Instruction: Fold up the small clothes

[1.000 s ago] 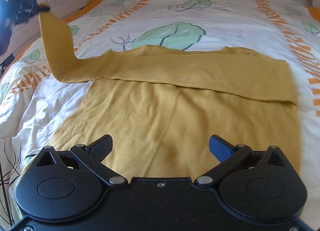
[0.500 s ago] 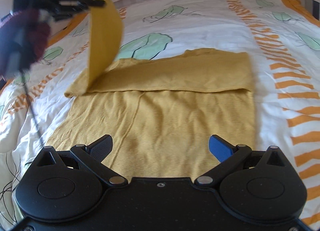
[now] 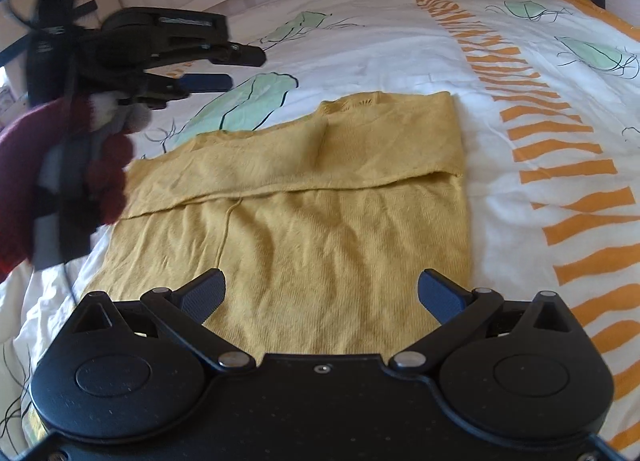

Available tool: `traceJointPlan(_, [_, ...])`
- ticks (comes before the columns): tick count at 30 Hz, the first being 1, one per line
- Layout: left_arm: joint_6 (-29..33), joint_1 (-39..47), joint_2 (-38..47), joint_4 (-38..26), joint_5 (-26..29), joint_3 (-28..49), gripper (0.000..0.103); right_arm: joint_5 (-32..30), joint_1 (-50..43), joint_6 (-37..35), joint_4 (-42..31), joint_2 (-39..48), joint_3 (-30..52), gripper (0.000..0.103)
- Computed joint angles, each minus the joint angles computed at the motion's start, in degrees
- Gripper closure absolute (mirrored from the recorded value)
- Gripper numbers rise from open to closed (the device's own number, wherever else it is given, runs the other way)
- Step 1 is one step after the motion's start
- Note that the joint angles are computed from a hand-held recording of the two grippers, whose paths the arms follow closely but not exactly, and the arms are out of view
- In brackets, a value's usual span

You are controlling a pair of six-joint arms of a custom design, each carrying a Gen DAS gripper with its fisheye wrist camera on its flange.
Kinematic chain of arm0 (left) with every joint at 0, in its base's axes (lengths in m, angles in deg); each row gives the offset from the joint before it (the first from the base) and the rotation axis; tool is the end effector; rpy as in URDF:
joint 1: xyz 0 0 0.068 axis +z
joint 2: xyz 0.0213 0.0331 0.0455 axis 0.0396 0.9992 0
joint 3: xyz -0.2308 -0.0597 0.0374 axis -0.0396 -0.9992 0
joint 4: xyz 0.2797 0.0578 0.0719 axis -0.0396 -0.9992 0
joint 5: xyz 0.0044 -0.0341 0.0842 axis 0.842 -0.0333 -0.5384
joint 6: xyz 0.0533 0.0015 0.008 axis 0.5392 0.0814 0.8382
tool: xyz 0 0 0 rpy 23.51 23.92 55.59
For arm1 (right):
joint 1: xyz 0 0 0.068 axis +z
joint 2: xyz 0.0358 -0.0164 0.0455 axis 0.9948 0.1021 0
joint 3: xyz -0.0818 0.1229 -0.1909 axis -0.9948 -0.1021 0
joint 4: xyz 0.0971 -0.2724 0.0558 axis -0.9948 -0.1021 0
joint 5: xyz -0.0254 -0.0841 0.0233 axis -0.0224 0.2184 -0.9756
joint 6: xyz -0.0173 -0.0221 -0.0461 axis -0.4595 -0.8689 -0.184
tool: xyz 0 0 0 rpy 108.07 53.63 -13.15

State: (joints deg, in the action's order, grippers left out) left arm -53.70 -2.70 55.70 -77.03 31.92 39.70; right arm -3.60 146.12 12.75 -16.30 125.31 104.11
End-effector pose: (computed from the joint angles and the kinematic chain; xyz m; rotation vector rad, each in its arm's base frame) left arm 0.2922 -0.0411 0.2541 0.3011 2.1553 -0.5718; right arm 0.1512 0.2469 0.2002 0.0745 2.3352 0.3962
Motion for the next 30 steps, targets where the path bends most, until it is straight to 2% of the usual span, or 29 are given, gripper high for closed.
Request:
traceJointPlan(4, [3.61, 0.86, -3.92, -3.88, -3.60, -1.03, 0.052, -0.31, -2.35, -2.44, 1.89, 1.66, 1.49, 0.001])
traceJointPlan(8, [7.62, 5.18, -7.46, -7.02, -5.88, -3.63, 0.051, -1.81, -5.66, -6.64, 5.66, 4.07, 3.24, 0.001])
traceJointPlan(12, [11.85, 12.36, -9.21, -9.74, -5.31, -6.33, 0.051, -4.52, -9.00, -10.24, 10.47, 7.56, 5.31, 0.001])
traceJointPlan(14, [13.94, 15.91, -9.36, -10.06, -4.95, -7.62, 0.051, -6.40, -10.67, -11.22, 12.32, 9.83, 6.71, 0.006])
traceJointPlan(22, [19.75, 26.02, -8.98, -7.57, -4.27, -12.98, 0.051, -12.51, -15.29, -12.10, 15.91, 20.52, 13.30, 0.016])
traceJointPlan(30, [20.75, 28.07, -11.42, -0.99, -4.29, -20.76, 0.048, -13.79, -16.78, -12.20, 16.37, 26.85, 17.73, 0.023])
